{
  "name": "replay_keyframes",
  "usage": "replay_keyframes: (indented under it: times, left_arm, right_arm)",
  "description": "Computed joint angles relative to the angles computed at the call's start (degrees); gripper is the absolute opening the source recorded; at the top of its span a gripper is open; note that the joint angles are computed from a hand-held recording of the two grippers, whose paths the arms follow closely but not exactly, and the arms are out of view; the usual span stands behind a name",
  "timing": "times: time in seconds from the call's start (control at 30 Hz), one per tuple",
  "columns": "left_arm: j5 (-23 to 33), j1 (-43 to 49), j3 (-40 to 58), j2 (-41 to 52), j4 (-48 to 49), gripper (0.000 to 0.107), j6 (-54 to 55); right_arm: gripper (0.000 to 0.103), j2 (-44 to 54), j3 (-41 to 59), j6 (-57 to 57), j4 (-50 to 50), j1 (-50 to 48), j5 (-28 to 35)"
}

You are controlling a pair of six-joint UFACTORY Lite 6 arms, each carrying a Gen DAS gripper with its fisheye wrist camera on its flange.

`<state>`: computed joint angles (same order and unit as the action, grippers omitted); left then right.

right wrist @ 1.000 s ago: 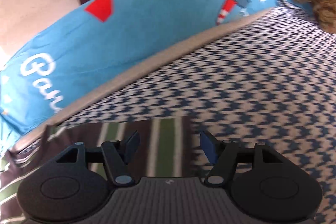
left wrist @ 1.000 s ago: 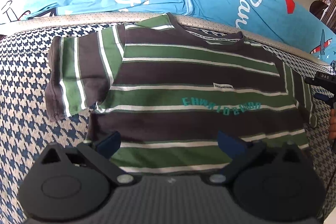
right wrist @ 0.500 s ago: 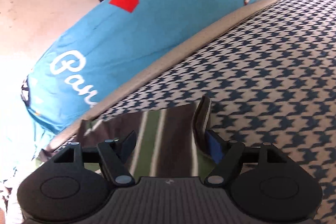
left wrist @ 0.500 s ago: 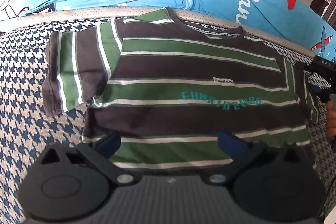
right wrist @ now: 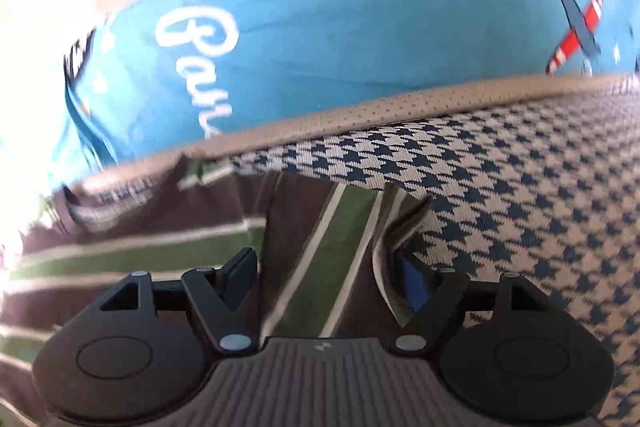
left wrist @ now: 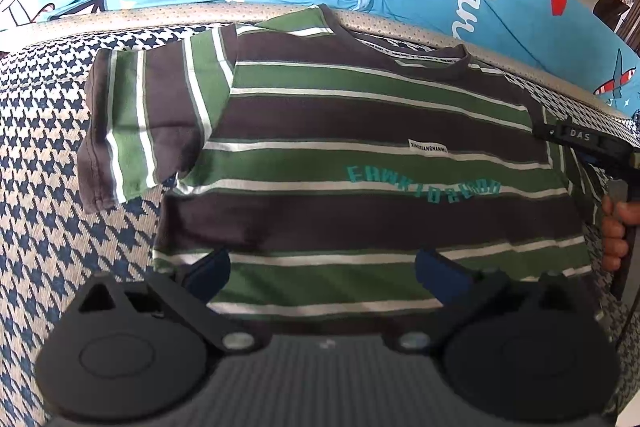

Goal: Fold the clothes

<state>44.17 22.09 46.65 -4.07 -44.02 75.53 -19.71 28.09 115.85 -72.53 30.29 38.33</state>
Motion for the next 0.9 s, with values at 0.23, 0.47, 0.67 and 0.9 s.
replay_keyframes:
  times: [0.23,0.47,0.67,0.9]
  left_arm:
    - [-0.21,-0.24,0.02,0.37,0.11,0.103,-0.23]
    - [-0.87,-0.35,0.12,1.07,0.37,0.103,-0.22]
    - [-1.67,-0.64,-0.13,1.11,0.18,0.103,-0.15]
    - [-2.38,-0.64,-0.36,1.47,0.44,0.103,-0.14]
  right_arm:
    - [0.03,5.51,2.87,2.4,-2.54,2.25,3.68]
    - [0.013,6.87,3.86,4.02,-4.15,3.01,3.98]
    - [0.012,7.27,4.5,6.63,-6.55,4.02,7.61]
    - [0.012,9.46,6.18,9.02,-7.69,4.98,11.8]
